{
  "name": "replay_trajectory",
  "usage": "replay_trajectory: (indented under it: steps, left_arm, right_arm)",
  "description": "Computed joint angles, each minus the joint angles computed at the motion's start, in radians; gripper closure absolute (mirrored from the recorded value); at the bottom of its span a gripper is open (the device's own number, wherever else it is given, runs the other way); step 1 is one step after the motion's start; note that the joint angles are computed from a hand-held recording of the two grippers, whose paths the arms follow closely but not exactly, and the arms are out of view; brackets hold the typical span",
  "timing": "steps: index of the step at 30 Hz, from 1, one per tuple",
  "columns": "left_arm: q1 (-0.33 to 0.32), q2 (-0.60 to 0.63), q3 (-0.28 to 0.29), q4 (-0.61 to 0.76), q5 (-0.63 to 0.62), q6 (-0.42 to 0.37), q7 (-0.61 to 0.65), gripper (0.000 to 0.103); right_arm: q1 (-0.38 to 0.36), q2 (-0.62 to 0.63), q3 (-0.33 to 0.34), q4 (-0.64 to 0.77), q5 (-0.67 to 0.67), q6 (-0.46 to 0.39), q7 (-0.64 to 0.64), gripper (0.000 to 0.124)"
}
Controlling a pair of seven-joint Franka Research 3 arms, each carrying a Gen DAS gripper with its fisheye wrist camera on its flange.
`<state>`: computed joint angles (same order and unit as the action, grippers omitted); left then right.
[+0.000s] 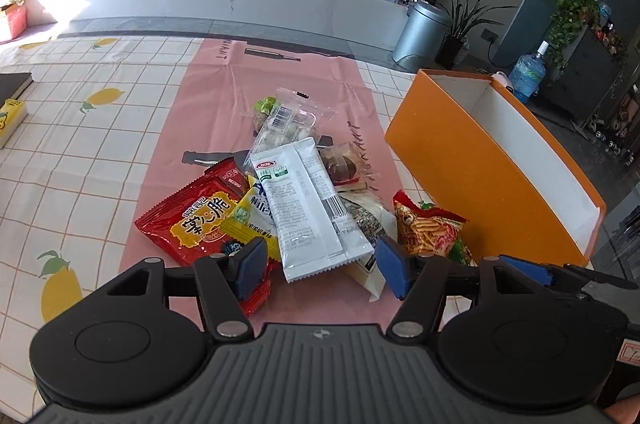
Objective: Organize snacks
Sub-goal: 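Grasp the white wrapped bar with the left tool while the right tool grasps the red-white chip bag, then carry the white bar and chip bag into the orange box with both tools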
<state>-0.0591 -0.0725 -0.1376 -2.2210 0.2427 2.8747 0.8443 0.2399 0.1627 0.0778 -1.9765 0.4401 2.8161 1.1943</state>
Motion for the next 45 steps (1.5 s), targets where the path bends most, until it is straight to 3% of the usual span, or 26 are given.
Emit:
replay_trajectory:
  steps: [4, 11, 18, 20, 22, 25, 33, 45]
  left_arm:
    - [0.001, 0.082, 0.004, 0.093, -0.038, -0.053, 0.000, 0.028]
    - [-0.012, 0.201, 0.012, 0.252, 0.045, -0.207, -0.102, 0.025]
    - [-0.026, 0.241, 0.018, 0.299, 0.108, -0.269, -0.151, 0.025]
    - [-0.025, 0.242, 0.020, 0.295, 0.118, -0.263, -0.162, 0.028]
    - [-0.025, 0.237, 0.021, 0.288, 0.130, -0.257, -0.172, 0.040]
    - [-0.020, 0.229, 0.021, 0.270, 0.135, -0.231, -0.174, 0.045]
    - [-0.011, 0.198, 0.021, 0.208, 0.145, -0.143, -0.170, 0.048]
    - [-0.012, 0.054, 0.001, 0.089, 0.183, -0.090, -0.185, 0.048]
  right_arm:
    - [0.004, 0.078, -0.009, 0.090, -0.028, -0.039, 0.056, 0.056]
    - [-0.009, 0.169, 0.004, 0.175, -0.031, -0.047, 0.073, 0.056]
    - [-0.036, 0.198, 0.027, 0.193, 0.022, -0.059, 0.036, 0.062]
    - [-0.049, 0.199, 0.040, 0.195, 0.053, -0.066, 0.013, 0.066]
    - [-0.050, 0.199, 0.042, 0.191, 0.067, -0.058, -0.003, 0.066]
    - [-0.048, 0.198, 0.043, 0.186, 0.081, -0.048, -0.017, 0.068]
    - [-0.047, 0.191, 0.043, 0.171, 0.103, -0.033, -0.049, 0.086]
    - [-0.077, 0.079, 0.069, 0.080, 0.246, -0.002, -0.177, 0.089]
